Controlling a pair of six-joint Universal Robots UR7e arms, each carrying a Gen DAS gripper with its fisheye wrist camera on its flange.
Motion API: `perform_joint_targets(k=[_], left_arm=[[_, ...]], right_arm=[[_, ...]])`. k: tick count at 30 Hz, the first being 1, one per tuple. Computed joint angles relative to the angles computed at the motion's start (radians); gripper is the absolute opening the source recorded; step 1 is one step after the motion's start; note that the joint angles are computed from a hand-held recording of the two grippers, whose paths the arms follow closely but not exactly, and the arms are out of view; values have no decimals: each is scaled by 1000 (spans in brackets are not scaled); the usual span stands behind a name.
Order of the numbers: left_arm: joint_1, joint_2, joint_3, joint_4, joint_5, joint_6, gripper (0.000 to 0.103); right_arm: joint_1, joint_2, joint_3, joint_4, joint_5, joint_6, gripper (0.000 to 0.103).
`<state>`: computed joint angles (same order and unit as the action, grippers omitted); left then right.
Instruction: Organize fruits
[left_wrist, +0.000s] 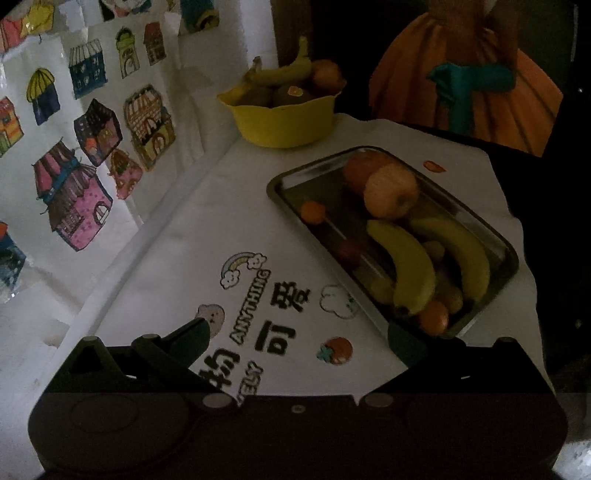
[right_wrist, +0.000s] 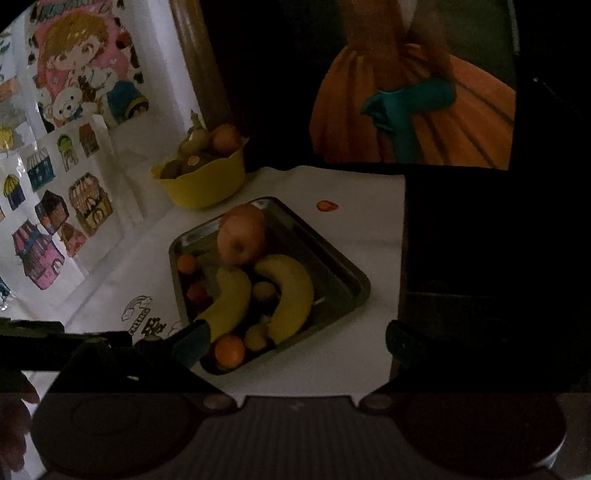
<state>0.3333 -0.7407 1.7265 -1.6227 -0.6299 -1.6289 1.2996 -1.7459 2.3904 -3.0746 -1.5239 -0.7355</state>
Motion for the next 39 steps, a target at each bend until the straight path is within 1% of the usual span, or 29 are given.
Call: perform_joint_targets(k=[4,7,10,14,16,19,20,23,24,26,27,28,29,31,32,34,37,39], left_arm=[[-24,30,-18,1,-17,6,102],[-35,35,-3,-47,-30,28,102],[-42,26,30,-96,-32,40,102],[-42,-7,76,-122,-48,13,102],[-42,-26,107,-140,-52,7,102],[-46,-46,153,-156,-33,-6,102],[-47,-50,166,-153,-23,-16,102],[-54,-56,196,-126,18,-61,102],[-63,-64,233,-163,55,-63,102],[-77,-68,274,-178,99,-91,102],[-83,-70,294,-181,115,-112,102],[-88,-74,313,-192,124,-128,102],[-93,-79,330,-203,131,-142,102],[-105,-84,364,-214,160,-177,102],[-113,-83,379,-204,179,-210,102],[-120,-77,398,-193,198,-255,102],[-136,-71,423,-176,217,-318,102],[-146,-65,420,-130,220,-361,102]], right_arm=[[-23,-24,15,-6,11,-28,103],[-35,-45,30,-17,17,-31,103],[-35,-48,41,-39,5,-32,103],[-8,-4,52,-125,-62,-31,103],[-12,20,67,-189,-67,-35,103],[-24,44,87,-254,-67,-14,103],[-32,47,97,-278,-57,-10,103],[-76,51,132,-361,26,-32,103],[-96,61,147,-405,64,-48,103],[-150,85,176,-488,160,-75,103],[-169,100,186,-521,193,-86,103],[-179,122,195,-561,211,-93,103],[-176,150,199,-603,202,-97,103],[-149,211,206,-701,141,-91,103],[-150,235,213,-740,140,-90,103],[-158,254,225,-753,160,-97,103],[-163,282,242,-778,165,-103,103],[-188,293,269,-817,217,-130,103]])
